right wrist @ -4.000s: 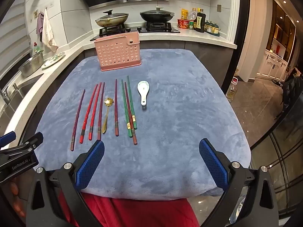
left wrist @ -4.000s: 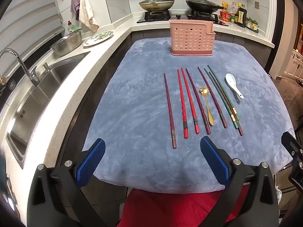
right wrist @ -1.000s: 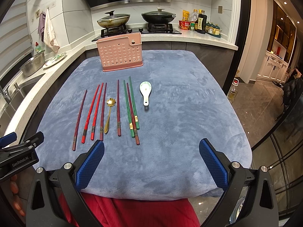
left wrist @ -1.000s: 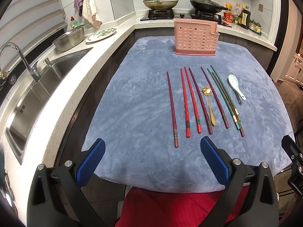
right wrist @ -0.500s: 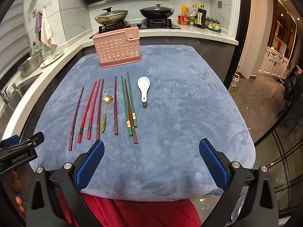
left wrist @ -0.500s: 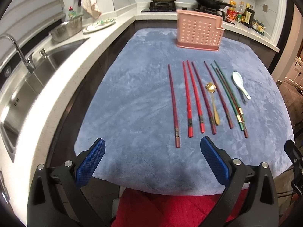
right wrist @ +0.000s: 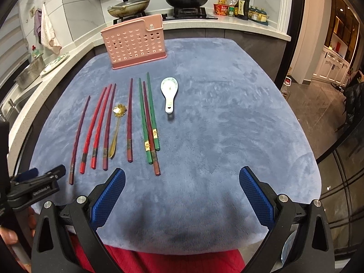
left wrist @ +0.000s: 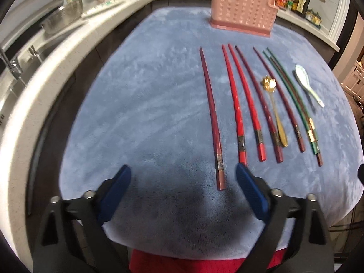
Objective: Organize utensils
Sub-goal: 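Grasp a dark red chopstick with the left tool while the right tool grasps the white spoon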
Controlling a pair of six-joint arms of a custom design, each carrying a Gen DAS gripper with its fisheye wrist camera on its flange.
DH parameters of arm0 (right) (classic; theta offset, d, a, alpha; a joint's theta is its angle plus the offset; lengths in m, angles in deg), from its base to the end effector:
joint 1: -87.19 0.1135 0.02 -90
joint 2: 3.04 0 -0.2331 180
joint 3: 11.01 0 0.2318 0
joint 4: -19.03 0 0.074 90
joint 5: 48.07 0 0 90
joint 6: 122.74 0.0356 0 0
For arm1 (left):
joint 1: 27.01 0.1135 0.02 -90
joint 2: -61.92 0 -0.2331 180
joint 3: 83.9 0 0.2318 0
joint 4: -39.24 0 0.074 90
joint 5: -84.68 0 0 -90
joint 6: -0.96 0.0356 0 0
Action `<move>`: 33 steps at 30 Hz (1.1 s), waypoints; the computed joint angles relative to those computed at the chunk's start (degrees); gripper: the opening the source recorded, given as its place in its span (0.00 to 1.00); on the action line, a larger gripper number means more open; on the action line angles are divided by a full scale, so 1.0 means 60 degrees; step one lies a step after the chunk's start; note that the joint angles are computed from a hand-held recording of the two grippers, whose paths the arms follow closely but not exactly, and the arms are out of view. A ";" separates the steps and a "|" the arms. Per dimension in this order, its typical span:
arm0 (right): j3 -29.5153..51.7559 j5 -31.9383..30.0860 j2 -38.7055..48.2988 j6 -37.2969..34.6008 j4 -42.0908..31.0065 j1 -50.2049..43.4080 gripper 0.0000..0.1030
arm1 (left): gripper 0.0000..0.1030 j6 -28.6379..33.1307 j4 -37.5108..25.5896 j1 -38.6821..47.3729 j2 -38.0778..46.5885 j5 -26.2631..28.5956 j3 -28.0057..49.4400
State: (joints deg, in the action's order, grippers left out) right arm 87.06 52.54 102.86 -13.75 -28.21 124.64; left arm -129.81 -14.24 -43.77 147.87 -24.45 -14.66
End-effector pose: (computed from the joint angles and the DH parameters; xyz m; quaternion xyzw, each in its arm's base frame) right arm 0.3024 0.2234 0.2167 -0.1250 0.9420 0.0636 0.3050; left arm 0.2543 -0.0644 0.1781 -0.2300 0.9442 0.0619 0.2275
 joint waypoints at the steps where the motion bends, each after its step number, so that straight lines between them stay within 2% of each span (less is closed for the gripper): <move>1: 0.0105 -0.0027 0.0128 -0.0004 -0.0028 -0.0017 0.93 | 0.77 0.0054 0.0109 0.0111 0.0053 0.0144 -0.0065; 8: 0.0914 -0.0114 0.0922 -0.0141 -0.0230 -0.0010 0.93 | 0.75 0.0302 0.0712 0.0435 0.0339 0.0494 -0.0283; 10: 0.1151 -0.0147 0.1113 -0.0188 -0.0284 -0.0010 0.93 | 0.70 0.0423 0.0817 0.0543 0.0561 0.0636 -0.0172; 13: 0.1422 -0.0153 0.1362 -0.0241 -0.0282 -0.0004 0.93 | 0.57 0.0496 0.0921 0.0578 0.0682 0.0620 -0.0138; 15: 0.1607 -0.0213 0.1543 -0.0311 -0.0242 -0.0048 0.93 | 0.35 0.0547 0.0974 0.0581 0.0600 0.0668 -0.0143; 16: 0.1740 -0.0261 0.1655 -0.0345 -0.0231 -0.0090 0.92 | 0.30 0.0607 0.1030 0.0610 0.0572 0.0786 -0.0140; 18: 0.2106 -0.0467 0.1925 -0.0395 -0.0201 -0.0209 0.87 | 0.10 0.0784 0.1135 0.0732 0.0582 0.0996 -0.0075; 21: 0.3165 -0.0863 0.2611 -0.0379 -0.0387 -0.0471 0.75 | 0.09 0.0966 0.1317 0.0991 0.0671 0.1354 0.0029; 24: 0.4510 -0.1193 0.3520 -0.0375 -0.0683 -0.0698 0.60 | 0.08 0.1064 0.1386 0.1067 0.0899 0.1335 0.0232; 26: 0.5753 -0.1445 0.4374 -0.0400 -0.1135 -0.0825 0.44 | 0.07 0.1055 0.1418 0.1051 0.1052 0.1277 0.0359; 31: 0.8416 -0.2025 0.6219 -0.0288 -0.2219 -0.1066 0.26 | 0.07 0.1091 0.1496 0.1179 0.1321 0.1293 0.0598; 33: 0.9215 -0.2234 0.6774 -0.0211 -0.2525 -0.1144 0.22 | 0.07 0.1106 0.1520 0.1209 0.1415 0.1286 0.0669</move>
